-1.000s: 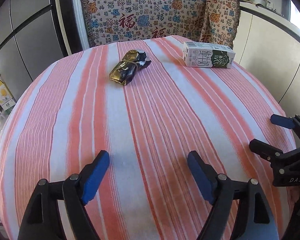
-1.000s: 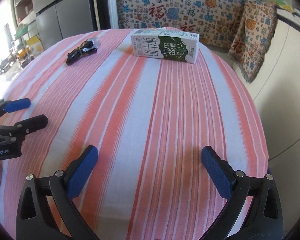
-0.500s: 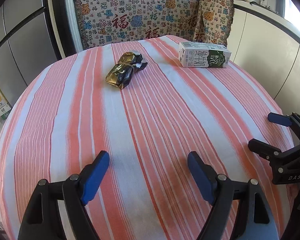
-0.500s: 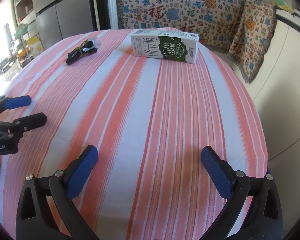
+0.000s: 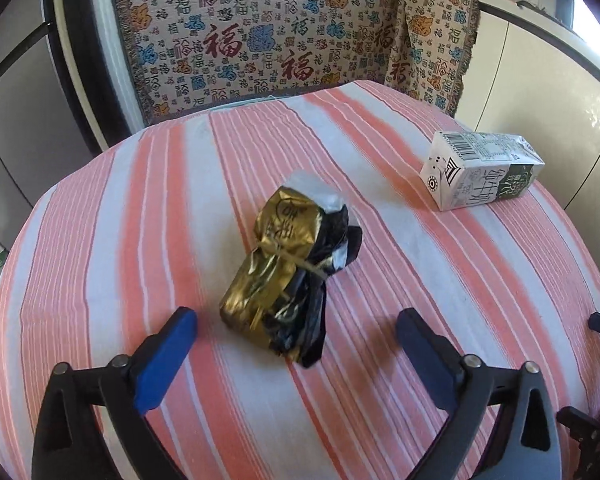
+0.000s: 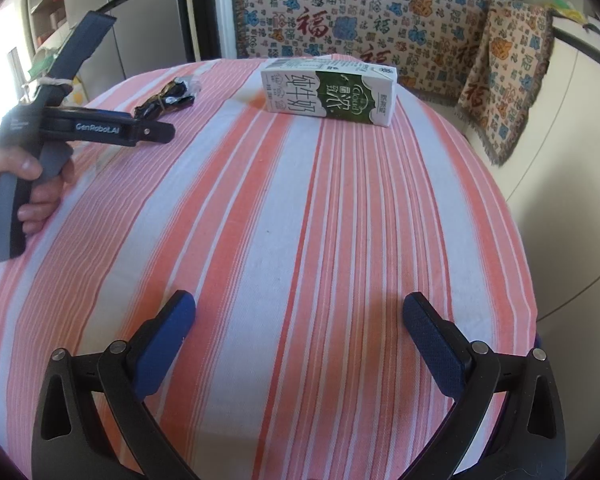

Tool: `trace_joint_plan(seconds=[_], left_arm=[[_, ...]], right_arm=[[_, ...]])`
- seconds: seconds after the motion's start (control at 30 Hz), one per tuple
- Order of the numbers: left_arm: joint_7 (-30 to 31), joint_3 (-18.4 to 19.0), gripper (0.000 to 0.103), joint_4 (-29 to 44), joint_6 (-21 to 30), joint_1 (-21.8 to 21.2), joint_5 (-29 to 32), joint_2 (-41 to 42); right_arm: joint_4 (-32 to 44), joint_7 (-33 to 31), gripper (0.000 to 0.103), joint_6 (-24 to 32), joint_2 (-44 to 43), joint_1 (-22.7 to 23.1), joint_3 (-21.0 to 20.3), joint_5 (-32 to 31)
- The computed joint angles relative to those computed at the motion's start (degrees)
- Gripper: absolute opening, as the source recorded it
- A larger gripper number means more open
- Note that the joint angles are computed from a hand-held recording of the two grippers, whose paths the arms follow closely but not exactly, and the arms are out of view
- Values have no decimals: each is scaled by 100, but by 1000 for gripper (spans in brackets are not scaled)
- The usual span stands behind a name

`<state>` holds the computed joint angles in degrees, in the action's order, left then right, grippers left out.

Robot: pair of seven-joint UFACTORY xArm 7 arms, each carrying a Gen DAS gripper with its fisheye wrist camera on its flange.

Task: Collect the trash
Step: 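Grasp the gold-and-black wrapper with the left tool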

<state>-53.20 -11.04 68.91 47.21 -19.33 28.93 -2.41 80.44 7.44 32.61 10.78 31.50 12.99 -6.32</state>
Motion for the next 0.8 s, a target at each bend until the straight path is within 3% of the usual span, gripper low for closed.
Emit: trace_joint_plan(seconds=[0.17, 0.27, 0.3, 0.33, 0.5, 0.67, 0.8], left_arm=[[160, 85, 102, 239, -142, 13, 30, 243], [46, 81, 71, 224, -239, -34, 266, 215], [-9, 71, 51, 218, -247, -51, 344, 201], [-108, 51, 42, 235, -195, -75, 426, 199], [-1064, -166, 40, 257, 600, -327, 829, 64], [-1797, -596, 41, -5, 1465, -697, 815, -380], [-2144, -890, 41, -342, 1746, -890, 716, -774]], right_arm=[[11, 8, 102, 2, 10, 6, -4, -10], [17, -1, 102, 9, 12, 1, -3, 0], [16, 2, 102, 8, 11, 3, -4, -6], [15, 7, 102, 6, 11, 5, -4, -10], [18, 4, 102, 9, 12, 4, -5, -8], [18, 7, 102, 12, 11, 4, -4, -6], [15, 11, 102, 12, 7, 5, -4, -10]])
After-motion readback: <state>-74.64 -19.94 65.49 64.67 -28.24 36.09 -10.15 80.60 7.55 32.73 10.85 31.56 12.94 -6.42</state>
